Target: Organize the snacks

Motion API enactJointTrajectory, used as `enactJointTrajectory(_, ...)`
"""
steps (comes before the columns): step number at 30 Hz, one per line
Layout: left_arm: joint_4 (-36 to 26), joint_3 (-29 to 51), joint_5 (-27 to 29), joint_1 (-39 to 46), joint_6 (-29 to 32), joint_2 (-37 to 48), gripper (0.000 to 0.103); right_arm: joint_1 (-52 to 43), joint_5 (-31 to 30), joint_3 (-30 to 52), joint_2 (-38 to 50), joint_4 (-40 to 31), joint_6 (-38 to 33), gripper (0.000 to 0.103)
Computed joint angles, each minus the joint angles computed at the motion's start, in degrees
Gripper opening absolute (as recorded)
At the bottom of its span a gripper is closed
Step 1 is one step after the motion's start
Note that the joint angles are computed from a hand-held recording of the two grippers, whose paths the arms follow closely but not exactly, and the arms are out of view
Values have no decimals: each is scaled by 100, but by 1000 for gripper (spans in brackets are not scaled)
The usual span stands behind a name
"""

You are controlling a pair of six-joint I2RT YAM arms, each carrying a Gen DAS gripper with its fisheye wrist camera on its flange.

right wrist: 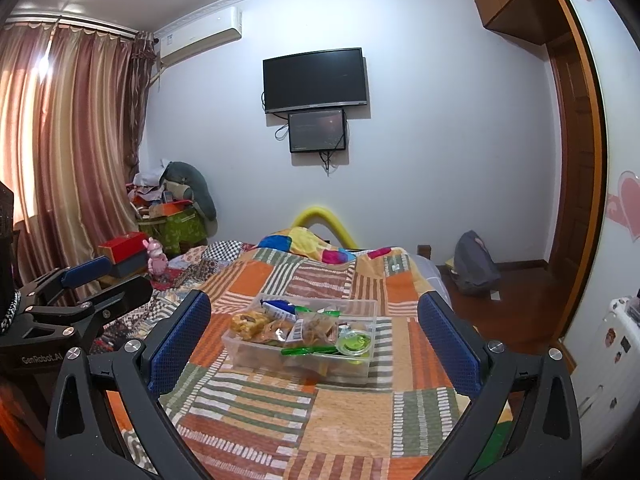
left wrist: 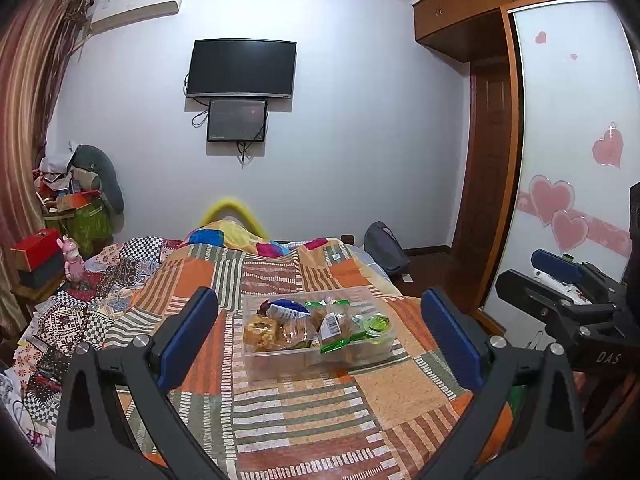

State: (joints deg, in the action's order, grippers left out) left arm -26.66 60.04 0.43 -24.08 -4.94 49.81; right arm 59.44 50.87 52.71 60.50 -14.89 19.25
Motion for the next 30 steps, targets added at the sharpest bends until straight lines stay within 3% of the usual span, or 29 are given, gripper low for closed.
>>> enactJointTrajectory(30,15,-82,329,166,56,30,103,45,107,68,36,-163,110,103)
